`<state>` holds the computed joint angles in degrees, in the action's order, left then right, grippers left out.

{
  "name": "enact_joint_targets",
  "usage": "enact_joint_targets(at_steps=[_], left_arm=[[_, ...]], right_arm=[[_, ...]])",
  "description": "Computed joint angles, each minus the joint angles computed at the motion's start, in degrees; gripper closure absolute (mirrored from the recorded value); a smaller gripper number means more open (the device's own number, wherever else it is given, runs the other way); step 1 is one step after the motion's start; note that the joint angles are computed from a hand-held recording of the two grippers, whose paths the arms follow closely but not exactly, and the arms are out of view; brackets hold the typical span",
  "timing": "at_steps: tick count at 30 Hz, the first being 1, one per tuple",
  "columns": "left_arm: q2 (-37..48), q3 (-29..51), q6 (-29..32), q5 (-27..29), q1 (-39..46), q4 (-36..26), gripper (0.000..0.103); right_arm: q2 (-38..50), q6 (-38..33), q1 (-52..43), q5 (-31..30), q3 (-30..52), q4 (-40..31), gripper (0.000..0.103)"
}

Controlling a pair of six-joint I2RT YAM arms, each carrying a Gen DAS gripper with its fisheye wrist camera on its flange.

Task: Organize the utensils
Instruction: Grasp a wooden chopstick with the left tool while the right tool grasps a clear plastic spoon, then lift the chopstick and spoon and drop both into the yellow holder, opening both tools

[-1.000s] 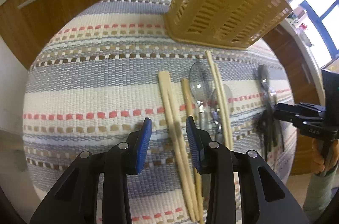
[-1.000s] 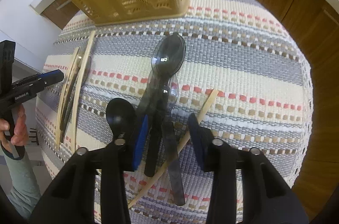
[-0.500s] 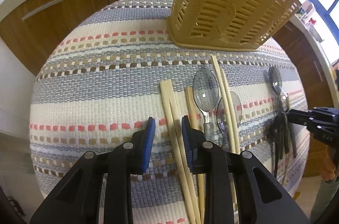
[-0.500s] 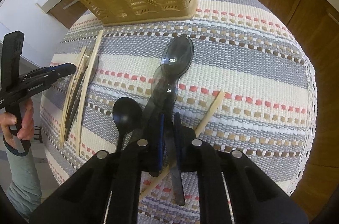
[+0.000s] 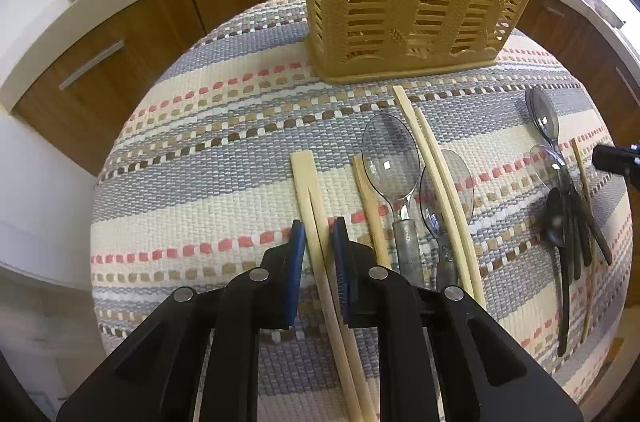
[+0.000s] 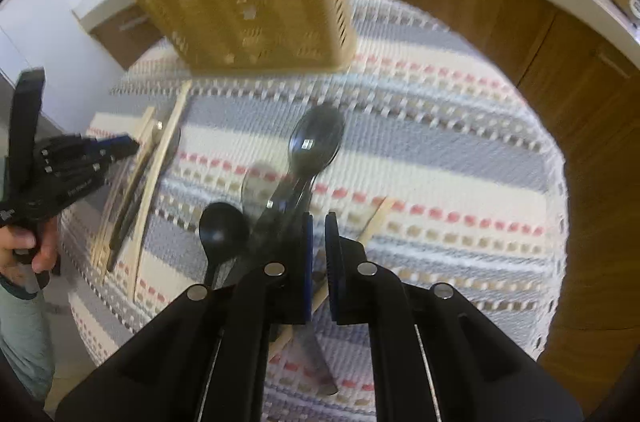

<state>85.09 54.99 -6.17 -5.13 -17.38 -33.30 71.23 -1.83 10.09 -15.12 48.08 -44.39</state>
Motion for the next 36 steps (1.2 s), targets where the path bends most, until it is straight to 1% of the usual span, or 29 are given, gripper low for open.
enact_joint_targets(at_steps=[1, 2, 3, 4, 6, 7, 8, 9, 11, 13, 14, 15, 16, 18, 20, 22, 23, 25, 26, 28, 32, 33, 36], left_arm=[[0.04, 0.02, 0.24, -0.10, -0.16, 0.14, 0.090], [-0.05, -0.08, 0.47, -0.30, -0.27, 0.26, 0.090], [0.03, -0.13, 0.59, -0.60, -0.45, 0.49, 0.090], [0.09, -0.12, 0.58, -1.00, -0.75, 0.61, 0.090], [-0.35, -0.70, 0.76, -1.47, -0.97, 0.99, 0.090], [-1.35, -1.79, 1.25, -1.24, -0.49, 1.26, 0.090], [-2.23, -2.34, 1.59, -0.95, -0.05, 0.99, 0.090], [-2.50, -2.58, 1.48, -0.94, -0.12, 0.92, 0.090], [-2.69, -2.67, 1.56, -0.63, 0.12, 0.71, 0.090], [-3.05, -2.99, 2.10, -0.57, 0.60, 0.61, 0.090], [-3.01, -2.92, 2.26, -0.86, 0.56, 0.50, 0.090], [-2.98, -2.79, 2.22, -1.40, 0.23, 0.25, 0.090], [-2.77, -2.63, 2.38, -1.95, 0.00, 0.22, 0.090], [-2.61, -2.65, 2.32, -3.47, -0.95, 0.54, 0.091], [-3.49, -3.51, 1.35, -3.84, -1.39, 1.27, 0.092], [-4.69, -4.86, 0.93, -3.14, -1.10, 2.61, 0.092], [-5.32, -5.52, 0.98, -2.33, -0.68, 3.32, 0.092], [-8.58, -7.78, 1.40, 1.49, 1.12, 5.35, 0.092], [-9.86, -8.37, 1.51, 2.85, 1.82, 5.80, 0.092], [-14.65, -9.69, 1.59, 7.26, 4.17, 6.46, 0.092], [-22.78, -9.32, 1.22, 15.31, 8.62, 6.63, 0.092], [-24.21, -8.62, 1.20, 16.72, 9.46, 6.74, 0.092], [-26.88, -5.95, 0.00, 17.64, 9.69, 8.10, 0.092]], right_arm=[[0.31, -0.98, -0.72, -2.00, 0.63, -1.33, 0.089], [0.52, -1.90, -1.08, -3.42, 1.03, -2.35, 0.073], [0.05, -2.22, -0.34, -3.33, 1.21, -3.21, 0.060], [-1.14, -2.02, 1.12, -1.66, 0.78, -3.11, 0.040], [-1.58, -2.90, 4.20, 2.24, 0.17, -2.94, 0.042], [-1.24, -2.67, 6.29, 4.46, 0.22, -3.48, 0.052], [-0.47, -2.49, 7.53, 5.26, 0.37, -3.99, 0.065], [1.08, -2.37, 8.35, 5.40, 0.33, -3.30, 0.069], [2.41, -1.70, 10.32, 7.45, 0.51, -2.65, 0.073], [3.61, -1.35, 11.49, 8.55, 1.06, -2.26, 0.075], [4.30, -1.24, 11.78, 8.24, 1.47, -2.28, 0.080], [4.61, -1.13, 12.38, 8.40, 1.91, -2.58, 0.082], [4.59, -1.04, 13.46, 9.70, 2.30, -3.01, 0.092], [4.30, -0.96, 14.90, 11.79, 2.37, -3.12, 0.093], [2.65, -0.64, 15.53, 12.74, 1.94, -3.39, 0.093], [0.57, -0.77, 14.49, 12.41, 1.21, -3.41, 0.093], [-0.76, -1.37, 12.89, 10.96, 0.90, -3.68, 0.093], [-3.27, -3.42, 9.17, 7.94, 0.25, -4.26, 0.093], [-4.99, -4.25, 7.40, 6.30, 0.28, -4.79, 0.093], [-7.51, -5.72, 4.79, 3.50, 0.58, -5.74, 0.093], [-11.40, -6.94, 0.44, -2.49, 3.37, -6.68, 0.093], [-11.96, -5.97, 0.78, -3.15, 4.30, -6.05, 0.093], [-12.29, -4.25, 0.39, -5.91, 7.26, -3.53, 0.093]])
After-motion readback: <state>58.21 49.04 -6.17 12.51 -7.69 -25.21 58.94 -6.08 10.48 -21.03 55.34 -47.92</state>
